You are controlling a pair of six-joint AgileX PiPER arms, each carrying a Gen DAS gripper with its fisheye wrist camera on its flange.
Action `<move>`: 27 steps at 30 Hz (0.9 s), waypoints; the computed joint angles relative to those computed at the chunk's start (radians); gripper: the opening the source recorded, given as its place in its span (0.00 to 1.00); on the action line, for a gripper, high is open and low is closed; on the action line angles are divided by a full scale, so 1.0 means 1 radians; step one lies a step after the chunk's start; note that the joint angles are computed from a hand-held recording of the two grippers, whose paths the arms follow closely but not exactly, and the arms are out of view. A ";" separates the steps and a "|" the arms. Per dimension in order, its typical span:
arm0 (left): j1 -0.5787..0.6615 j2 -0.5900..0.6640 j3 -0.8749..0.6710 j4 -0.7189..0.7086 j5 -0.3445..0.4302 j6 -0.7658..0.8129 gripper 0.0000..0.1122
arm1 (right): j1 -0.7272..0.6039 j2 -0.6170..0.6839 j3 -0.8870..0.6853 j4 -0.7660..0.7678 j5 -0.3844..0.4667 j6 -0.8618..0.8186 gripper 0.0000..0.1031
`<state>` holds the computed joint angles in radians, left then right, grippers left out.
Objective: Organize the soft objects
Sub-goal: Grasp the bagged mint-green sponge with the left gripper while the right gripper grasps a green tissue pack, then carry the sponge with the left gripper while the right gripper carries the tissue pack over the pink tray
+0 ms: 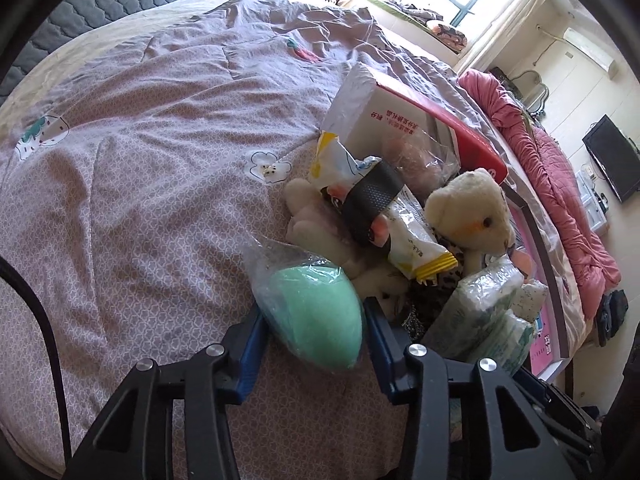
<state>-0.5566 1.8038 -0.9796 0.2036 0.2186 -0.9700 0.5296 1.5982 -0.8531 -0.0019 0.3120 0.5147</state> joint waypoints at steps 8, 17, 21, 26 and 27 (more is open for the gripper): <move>-0.033 -0.056 0.042 0.148 -0.003 -0.135 0.38 | 0.002 -0.097 0.061 -0.100 -0.034 0.084 0.54; -0.145 -0.151 0.075 0.434 0.079 -0.426 0.38 | 0.014 -0.185 0.102 -0.292 -0.037 0.243 0.54; -0.192 -0.184 0.070 0.500 0.124 -0.499 0.38 | 0.023 -0.239 0.130 -0.488 -0.023 0.403 0.54; -0.257 -0.187 0.033 0.525 0.203 -0.525 0.38 | -0.020 -0.291 0.156 -0.435 -0.043 0.328 0.54; -0.270 -0.185 0.024 0.525 0.218 -0.525 0.38 | -0.030 -0.299 0.156 -0.406 -0.044 0.297 0.54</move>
